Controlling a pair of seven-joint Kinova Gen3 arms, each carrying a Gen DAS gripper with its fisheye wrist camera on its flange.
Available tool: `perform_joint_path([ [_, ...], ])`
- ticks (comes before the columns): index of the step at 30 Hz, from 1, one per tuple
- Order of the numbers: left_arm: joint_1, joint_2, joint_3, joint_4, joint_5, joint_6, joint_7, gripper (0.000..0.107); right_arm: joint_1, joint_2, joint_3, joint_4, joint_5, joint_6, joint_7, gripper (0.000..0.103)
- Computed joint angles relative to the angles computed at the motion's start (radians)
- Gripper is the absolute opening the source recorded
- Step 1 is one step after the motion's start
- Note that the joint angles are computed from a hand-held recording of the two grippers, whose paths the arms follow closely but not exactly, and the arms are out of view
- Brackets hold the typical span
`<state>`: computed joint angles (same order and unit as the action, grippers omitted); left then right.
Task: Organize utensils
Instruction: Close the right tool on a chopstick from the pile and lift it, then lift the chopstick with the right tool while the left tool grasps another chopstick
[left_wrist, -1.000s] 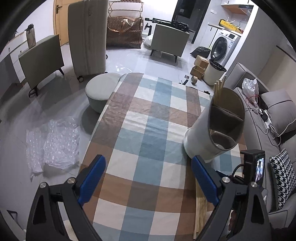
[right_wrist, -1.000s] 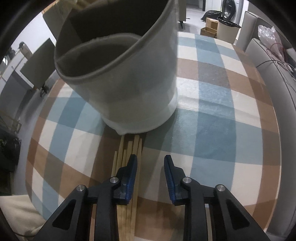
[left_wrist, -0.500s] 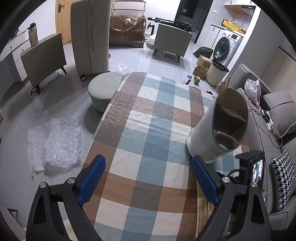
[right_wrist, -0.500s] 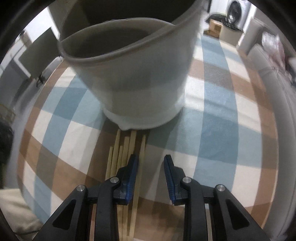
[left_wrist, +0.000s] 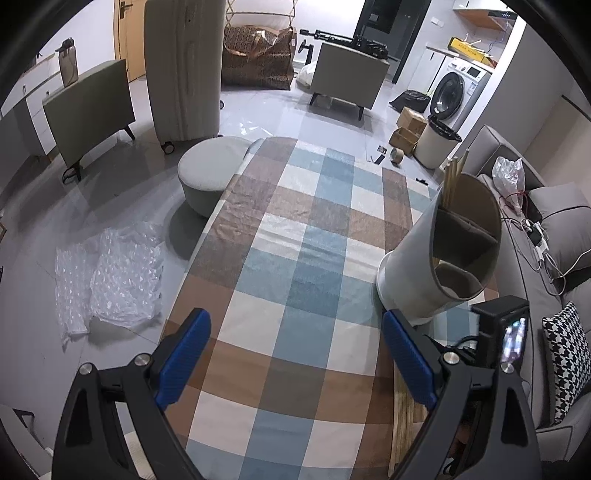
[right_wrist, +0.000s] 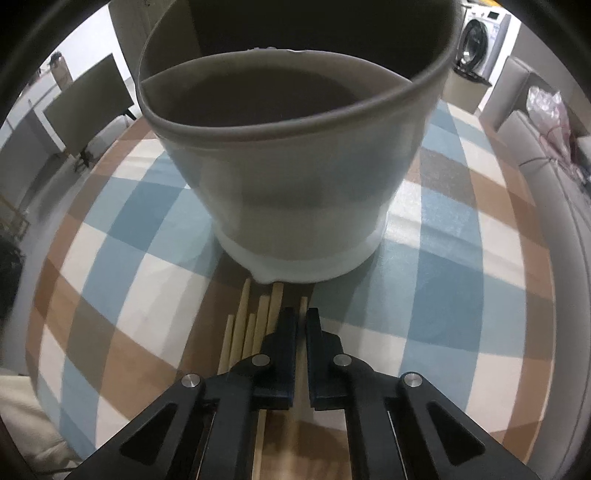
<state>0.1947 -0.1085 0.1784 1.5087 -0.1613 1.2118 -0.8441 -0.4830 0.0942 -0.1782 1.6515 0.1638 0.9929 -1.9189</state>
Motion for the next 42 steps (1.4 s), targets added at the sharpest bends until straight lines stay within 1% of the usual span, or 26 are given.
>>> perform_joint_path([
  [5, 0.002, 0.028, -0.013, -0.007, 0.060, 0.015, -0.002, 0.091, 0.092, -0.080, 0.042, 0.030, -0.128, -0.032, 0.054, 0.004],
  [7, -0.003, 0.049, -0.014, -0.009, 0.106, 0.025, -0.013, 0.091, 0.133, -0.127, 0.061, 0.035, -0.184, -0.038, 0.074, 0.003],
  [8, 0.009, 0.067, -0.028, -0.009, 0.141, 0.027, -0.025, 0.091, 0.151, -0.153, 0.070, 0.037, -0.213, -0.041, 0.083, 0.003],
  [10, 0.016, 0.098, -0.025, -0.022, 0.172, 0.047, -0.038, 0.091, 0.179, -0.197, 0.080, 0.036, -0.259, -0.047, 0.096, 0.003],
  [12, 0.039, 0.133, -0.015, -0.031, 0.178, 0.059, -0.040, 0.091, 0.205, -0.242, 0.102, 0.030, -0.310, -0.040, 0.121, 0.003],
  [13, 0.056, 0.152, -0.007, -0.035, 0.169, 0.066, -0.034, 0.091, 0.214, -0.255, 0.113, 0.021, -0.338, -0.027, 0.133, 0.003],
  [14, 0.069, 0.162, -0.005, -0.039, 0.162, 0.074, -0.031, 0.091, 0.219, -0.249, 0.106, 0.001, -0.351, -0.027, 0.129, 0.003],
  [15, 0.082, 0.176, -0.003, -0.045, 0.157, 0.082, -0.028, 0.091, 0.223, -0.261, 0.108, -0.003, -0.357, -0.026, 0.134, 0.003],
  [16, 0.093, 0.190, -0.002, -0.047, 0.160, 0.085, -0.024, 0.091, 0.226, -0.258, 0.092, -0.014, -0.352, -0.027, 0.122, 0.003],
  [18, 0.112, 0.215, -0.002, -0.046, 0.175, 0.079, -0.027, 0.091, 0.233, -0.283, 0.102, -0.010, -0.374, -0.015, 0.135, 0.003],
  [22, 0.189, 0.272, -0.003, -0.075, 0.104, 0.117, 0.026, 0.089, 0.246, -0.320, 0.124, 0.017, -0.414, -0.023, 0.161, 0.003],
  [26, 0.210, 0.289, -0.007, -0.083, 0.100, 0.131, 0.042, 0.089, 0.256, -0.350, 0.145, 0.032, -0.435, -0.037, 0.196, 0.003],
  [28, 0.225, 0.300, -0.008, -0.088, 0.084, 0.147, 0.048, 0.089, 0.261, -0.348, 0.158, 0.035, -0.455, -0.036, 0.205, 0.003],
  [30, 0.228, 0.309, -0.012, -0.086, 0.094, 0.155, 0.056, 0.089, 0.266, -0.347, 0.167, 0.037, -0.471, -0.031, 0.215, 0.003],
  [34, 0.248, 0.311, -0.012, -0.090, 0.067, 0.171, 0.062, 0.090, 0.275, -0.346, 0.169, 0.038, -0.484, -0.031, 0.228, 0.003],
  [39, 0.249, 0.305, -0.017, -0.094, 0.060, 0.181, 0.068, 0.090, 0.281, -0.348, 0.168, 0.038, -0.489, -0.035, 0.233, 0.003],
  [40, 0.257, 0.312, -0.023, -0.108, 0.057, 0.194, 0.067, 0.090, 0.282, -0.349, 0.165, 0.038, -0.486, -0.035, 0.233, 0.003],
  [42, 0.268, 0.348, -0.012, -0.158, 0.033, 0.229, 0.071, 0.090, 0.283, -0.347, 0.162, 0.037, -0.484, -0.033, 0.233, 0.003],
])
